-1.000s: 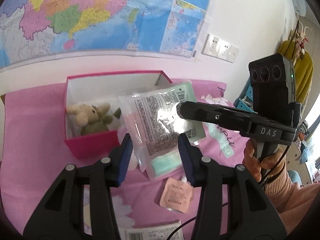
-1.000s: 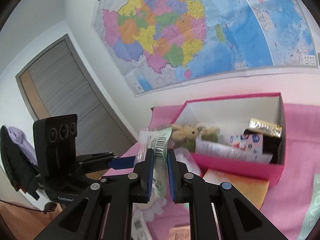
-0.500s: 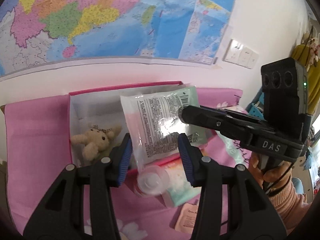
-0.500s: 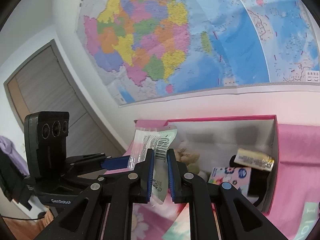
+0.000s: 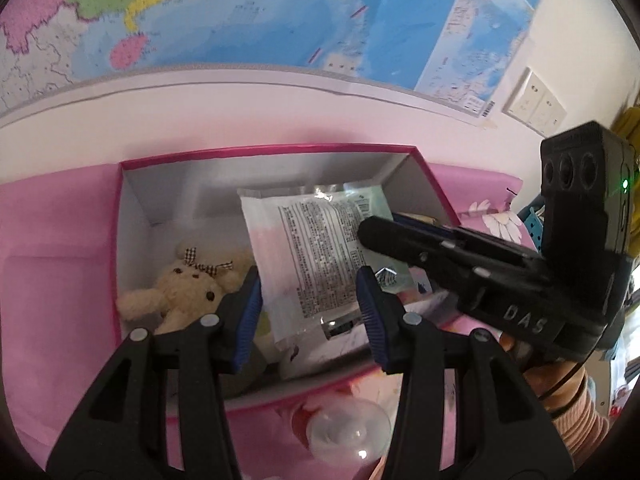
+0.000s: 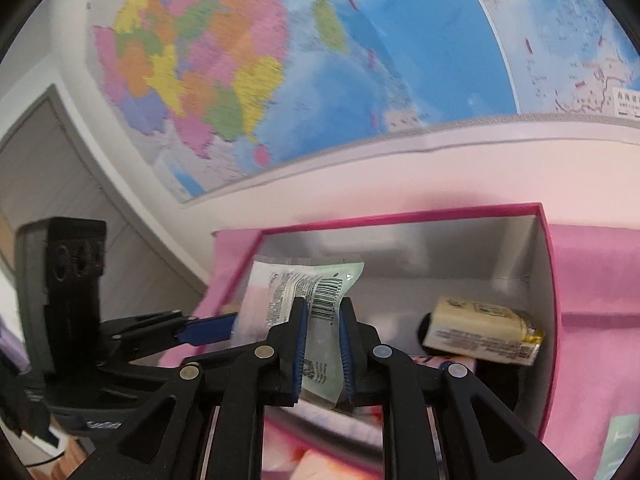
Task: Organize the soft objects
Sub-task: 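Carry the plastic packet into the pink box and open the right gripper, then withdraw the right gripper toward the hand cream pouch and white tube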
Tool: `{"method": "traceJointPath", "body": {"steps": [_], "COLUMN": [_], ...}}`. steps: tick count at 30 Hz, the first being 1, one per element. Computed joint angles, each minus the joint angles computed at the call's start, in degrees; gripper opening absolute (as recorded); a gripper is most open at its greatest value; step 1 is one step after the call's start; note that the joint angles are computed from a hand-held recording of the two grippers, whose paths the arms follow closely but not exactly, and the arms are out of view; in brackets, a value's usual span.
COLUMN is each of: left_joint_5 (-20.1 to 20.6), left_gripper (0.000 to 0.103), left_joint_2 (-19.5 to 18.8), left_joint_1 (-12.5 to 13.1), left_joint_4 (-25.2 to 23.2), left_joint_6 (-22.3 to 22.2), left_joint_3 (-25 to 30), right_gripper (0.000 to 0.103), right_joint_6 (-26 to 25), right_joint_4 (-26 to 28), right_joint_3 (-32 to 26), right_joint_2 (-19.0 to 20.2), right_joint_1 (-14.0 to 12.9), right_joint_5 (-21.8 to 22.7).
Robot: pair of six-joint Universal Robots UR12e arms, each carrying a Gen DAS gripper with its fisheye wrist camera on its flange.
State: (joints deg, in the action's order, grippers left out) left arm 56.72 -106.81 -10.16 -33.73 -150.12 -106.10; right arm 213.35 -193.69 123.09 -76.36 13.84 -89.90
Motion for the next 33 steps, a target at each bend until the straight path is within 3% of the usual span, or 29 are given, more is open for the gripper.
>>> {"method": "traceJointPath", "body": {"steps": [6, 13, 20, 24, 27, 33], "left_joint_5": [2.38, 2.21, -2.59, -6.79, -7.66, -6.78], "left_gripper": [0.049, 0.049, 0.049, 0.051, 0.053, 0.053], "left_joint_2": [-1.15, -0.78, 2.70, 6.13, 8.24, 11.14], "left_joint_1": [-0.60, 0.29, 3.32, 6.19, 7.68, 10.84], "left_joint_4": [0.45, 3.38, 11.34, 12.43, 12.45, 5.77], "left_joint_6": [-2.47, -3.71, -3.71, 0.64, 4.59, 11.56], "left_joint_3": [1.05, -0.60, -6.20, -10.47, -13.42, -17.83], "right_gripper": [0.037, 0.038, 0.038, 0.044, 0.048, 0.049], "right_joint_6": [1.71, -0.18, -0.74, -2.72, -3.82, -5.05], "right_joint_4": [2.02, 0.40, -2.81, -5.29, -6.70, -4.85], "right_joint_3": [-0.50, 1.07, 3.78, 6.32, 8.12, 11.40], "right_joint_2": [0.80, -0.54, -2.72, -4.77, -5.96, -7.54], "right_joint_1": [0.38, 1.39, 2.49, 3.85, 4.62, 6.61], "right_joint_5": [-4.52, -6.22, -5.22, -3.81, -1.07, 6.02]}}
